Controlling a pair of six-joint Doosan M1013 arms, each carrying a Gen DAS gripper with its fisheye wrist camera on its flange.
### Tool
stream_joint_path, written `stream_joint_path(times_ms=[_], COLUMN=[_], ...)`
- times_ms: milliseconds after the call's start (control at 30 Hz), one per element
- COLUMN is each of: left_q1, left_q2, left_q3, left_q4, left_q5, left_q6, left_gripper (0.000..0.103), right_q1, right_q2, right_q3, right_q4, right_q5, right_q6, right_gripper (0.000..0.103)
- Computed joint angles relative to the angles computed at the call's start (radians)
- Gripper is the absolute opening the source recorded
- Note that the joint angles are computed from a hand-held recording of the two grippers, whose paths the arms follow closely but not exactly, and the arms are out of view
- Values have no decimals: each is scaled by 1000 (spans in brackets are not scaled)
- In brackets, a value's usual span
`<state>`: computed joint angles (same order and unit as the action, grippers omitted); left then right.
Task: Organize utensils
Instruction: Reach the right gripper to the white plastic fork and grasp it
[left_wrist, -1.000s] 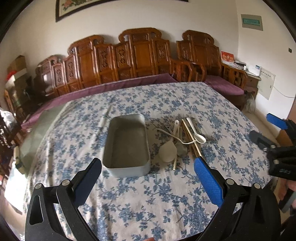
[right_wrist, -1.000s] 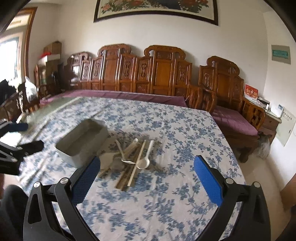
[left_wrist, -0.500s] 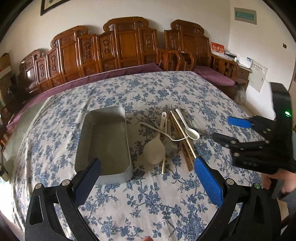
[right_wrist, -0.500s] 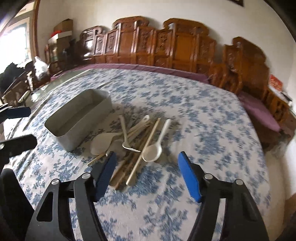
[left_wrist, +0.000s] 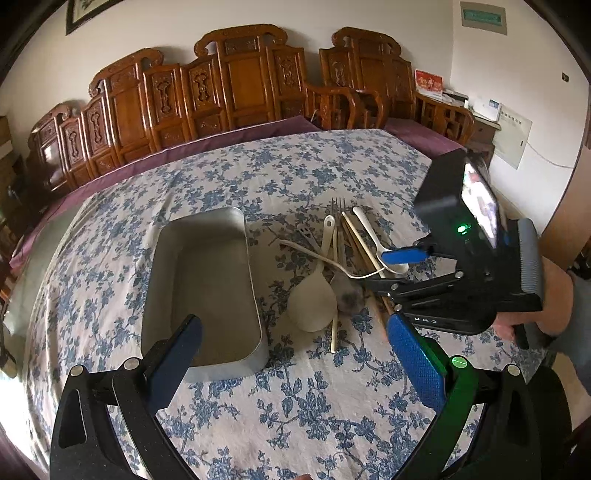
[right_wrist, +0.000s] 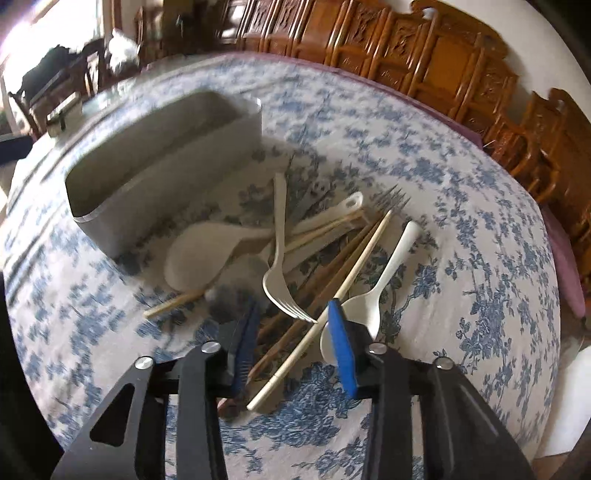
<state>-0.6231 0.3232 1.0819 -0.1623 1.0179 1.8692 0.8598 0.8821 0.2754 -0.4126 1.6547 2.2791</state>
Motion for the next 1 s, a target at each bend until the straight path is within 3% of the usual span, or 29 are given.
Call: stream_joint_path(times_ms=[167,367,700,800,1000], left_q1=[-2,-13,-40,-55,-70], left_q2=[8,9,27,44,70], left_q3=[-5,8,-8,-27,-39], left_q4=[2,20,17,27,-17], left_q5=[6,14,11,36,103], left_q6=[-10,-17,4,14,19], left_gripper=[97,97,95,88,61], right_q1=[-8,-5,27,36,53], right_q2=[-11,-101,-222,-254,-304], right_q3=[25,184,356,403,492], right_q4=[26,46,-42,-57,-82], right_q5=[-21,-174,-288,-286,-285], right_q6=[-32,-2,96,108,139], right_gripper=[18,5,2,2,2])
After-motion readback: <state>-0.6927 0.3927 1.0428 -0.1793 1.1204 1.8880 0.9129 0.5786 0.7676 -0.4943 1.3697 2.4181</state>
